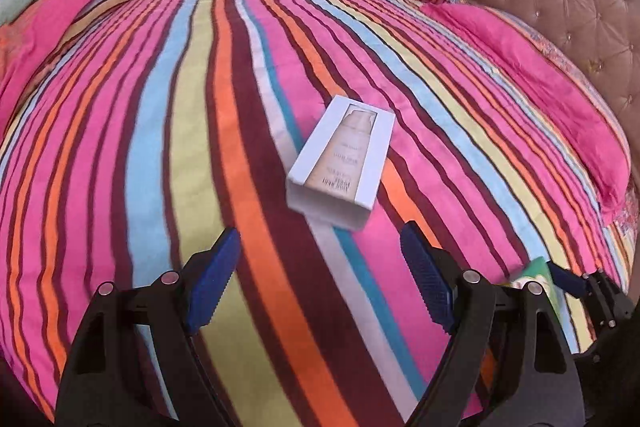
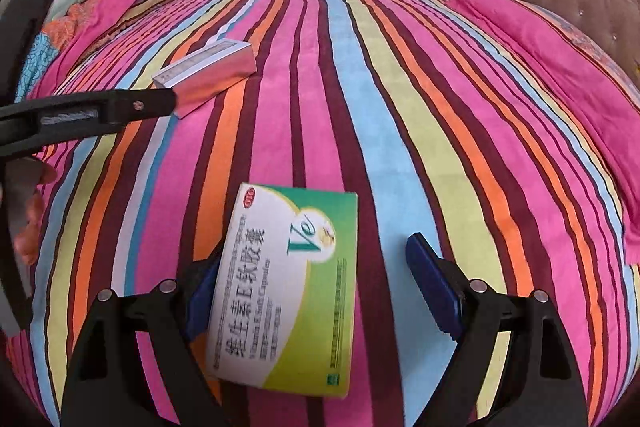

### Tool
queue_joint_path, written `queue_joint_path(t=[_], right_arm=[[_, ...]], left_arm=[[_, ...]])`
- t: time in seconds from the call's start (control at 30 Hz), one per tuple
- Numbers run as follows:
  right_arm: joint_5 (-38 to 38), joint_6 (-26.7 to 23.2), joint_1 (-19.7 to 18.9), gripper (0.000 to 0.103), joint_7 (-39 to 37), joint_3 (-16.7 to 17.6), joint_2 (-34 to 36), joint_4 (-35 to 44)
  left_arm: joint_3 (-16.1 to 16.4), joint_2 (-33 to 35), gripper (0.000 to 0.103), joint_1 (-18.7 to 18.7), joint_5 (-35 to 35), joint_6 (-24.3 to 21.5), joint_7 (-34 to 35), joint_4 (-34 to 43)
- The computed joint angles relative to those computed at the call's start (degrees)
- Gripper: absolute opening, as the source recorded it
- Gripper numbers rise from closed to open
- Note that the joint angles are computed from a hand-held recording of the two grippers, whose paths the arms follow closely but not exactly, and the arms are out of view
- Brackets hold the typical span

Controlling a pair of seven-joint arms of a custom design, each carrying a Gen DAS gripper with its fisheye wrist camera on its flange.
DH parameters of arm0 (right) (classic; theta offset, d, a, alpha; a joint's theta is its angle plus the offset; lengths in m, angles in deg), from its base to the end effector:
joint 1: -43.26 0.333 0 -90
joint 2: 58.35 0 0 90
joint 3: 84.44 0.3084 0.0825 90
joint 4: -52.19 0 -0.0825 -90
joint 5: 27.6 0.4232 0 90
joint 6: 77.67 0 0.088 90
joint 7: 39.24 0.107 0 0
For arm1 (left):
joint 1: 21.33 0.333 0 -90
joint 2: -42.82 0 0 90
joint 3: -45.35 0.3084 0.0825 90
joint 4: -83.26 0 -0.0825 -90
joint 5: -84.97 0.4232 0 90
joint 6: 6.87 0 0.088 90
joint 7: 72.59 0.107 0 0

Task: Collect trash
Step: 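Grasp the white cosmetic box with the left tool while the right tool grasps the Vitamin E box, then carry the cosmetic box and Vitamin E box over the wastebasket with both tools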

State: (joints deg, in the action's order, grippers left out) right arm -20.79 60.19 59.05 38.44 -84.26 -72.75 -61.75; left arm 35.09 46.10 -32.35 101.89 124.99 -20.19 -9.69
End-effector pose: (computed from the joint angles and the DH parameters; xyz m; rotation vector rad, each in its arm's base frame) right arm 0.5474 0.1576 0.6341 -2.1375 1.3661 -0.5014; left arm 0.6215 -0.2320 0.6380 -2.0037 1.7037 -0.7172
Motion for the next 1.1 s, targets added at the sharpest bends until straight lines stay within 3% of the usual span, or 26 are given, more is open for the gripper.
queue_joint_path(t=[0.5, 0.57, 0.6, 0.63, 0.67, 0.73, 0.77, 1.1], right_arm=[[4.93, -1.30, -0.52, 0.080, -5.58, -1.61, -0.49, -0.11], [4.94, -1.38, -0.59, 0.079, -5.72, -1.54, -0.48, -0.05], [4.91, -1.27, -0.64, 0.078, -5.76, -1.51, -0.54, -0.13], [4.95, -1.19, -0.67, 0.074, -5.78, -1.52, -0.66, -0.26], [5.09, -1.10, -0.69, 0.071, -5.78, -1.57, -0.83, -0.43], [5.25, -0.76, -0.79, 0.053, -5.66, -1.68, -1.31, -0.86], [5.55, -0.70, -0.78, 0.050, -5.69, -1.84, -1.57, -1.05], [4.43, -3.12, -1.11, 0.050, -4.60, -1.91, -4.76, -3.16]], left_arm=[[2.81, 12.00, 0.080, -3.03, 3.07, -5.21, 4.83, 14.52], [3.34, 12.56, 0.070, -3.72, 4.53, -5.66, 4.35, 15.18], [3.56, 12.68, 0.057, -4.11, 5.45, -5.88, 4.14, 15.30], [3.71, 12.67, 0.052, -4.31, 5.98, -5.98, 3.96, 15.27], [3.75, 12.57, 0.052, -4.33, 6.00, -5.98, 3.84, 15.14], [3.86, 12.38, 0.051, -4.48, 6.28, -6.45, 3.19, 15.13], [3.93, 11.88, 0.051, -4.60, 6.64, -6.34, 2.38, 14.54], [1.98, 3.21, 0.050, -3.98, 8.08, -5.91, -3.11, 4.92]])
